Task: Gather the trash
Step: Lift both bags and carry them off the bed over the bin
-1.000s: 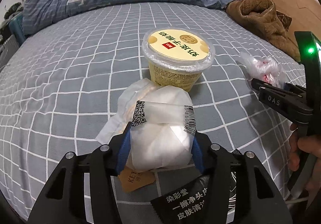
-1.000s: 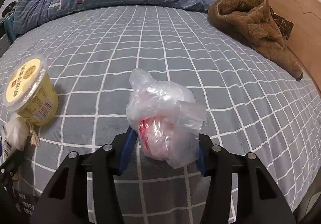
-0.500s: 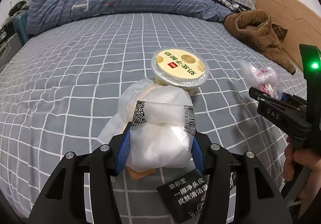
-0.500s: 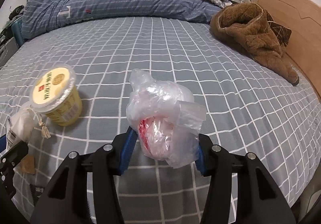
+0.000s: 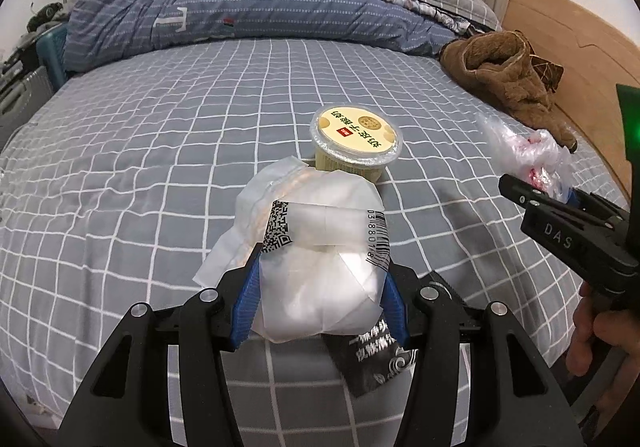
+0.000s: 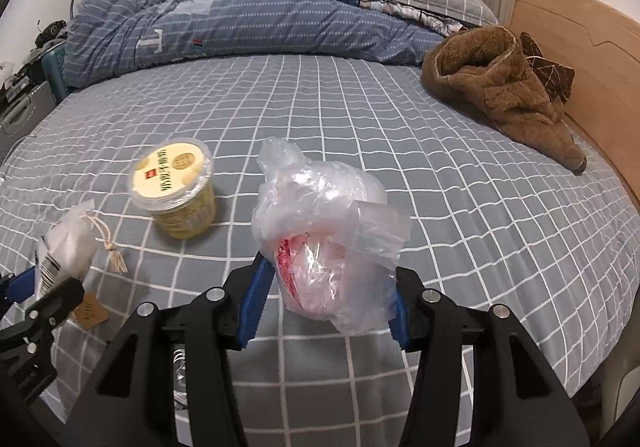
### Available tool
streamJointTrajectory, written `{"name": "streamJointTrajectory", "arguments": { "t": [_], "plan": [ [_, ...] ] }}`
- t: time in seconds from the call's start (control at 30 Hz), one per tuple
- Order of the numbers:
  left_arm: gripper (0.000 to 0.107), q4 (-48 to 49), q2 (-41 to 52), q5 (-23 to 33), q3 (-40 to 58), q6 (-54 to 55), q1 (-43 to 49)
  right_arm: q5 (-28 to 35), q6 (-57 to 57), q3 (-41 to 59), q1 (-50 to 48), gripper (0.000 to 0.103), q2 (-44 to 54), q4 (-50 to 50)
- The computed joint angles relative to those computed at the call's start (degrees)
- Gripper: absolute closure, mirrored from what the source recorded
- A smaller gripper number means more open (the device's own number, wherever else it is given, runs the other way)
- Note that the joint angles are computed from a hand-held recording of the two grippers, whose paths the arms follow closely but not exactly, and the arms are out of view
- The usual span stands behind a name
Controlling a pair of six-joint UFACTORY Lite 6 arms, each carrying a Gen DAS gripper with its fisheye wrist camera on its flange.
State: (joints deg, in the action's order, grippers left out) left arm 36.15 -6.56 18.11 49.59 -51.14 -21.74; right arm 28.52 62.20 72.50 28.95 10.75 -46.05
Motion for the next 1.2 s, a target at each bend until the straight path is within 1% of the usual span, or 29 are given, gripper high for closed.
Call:
{"name": "streamJointTrajectory", "arguments": {
  "t": [0.3, 0.7, 0.9, 1.2],
  "plan": [
    [0.056, -0.99, -8.62, 3.06, -5.57, 0.35, -1.7, 3.28, 4.74, -6.19, 6.38, 0.055, -8.44, -1.8],
    [0.056, -2.44, -20.34, 9.07, -12.03, -0.07, -4.67, 8.59, 10.33, -14.59, 14.5, 0.055, -18.69, -3.26],
    [0.056, -1.75, -25.89, 12.91, -15.89, -2.73, -8.38, 12.24, 14.38, -18.96, 20.19, 0.055, -23.26, -3.39],
    [0.056, -0.93, -36.57, 21.42, -22.26, -7.74, -16.12, 18.15, 20.54, -22.54, 30.19, 0.055, -26.39, -3.4]
  ]
}}
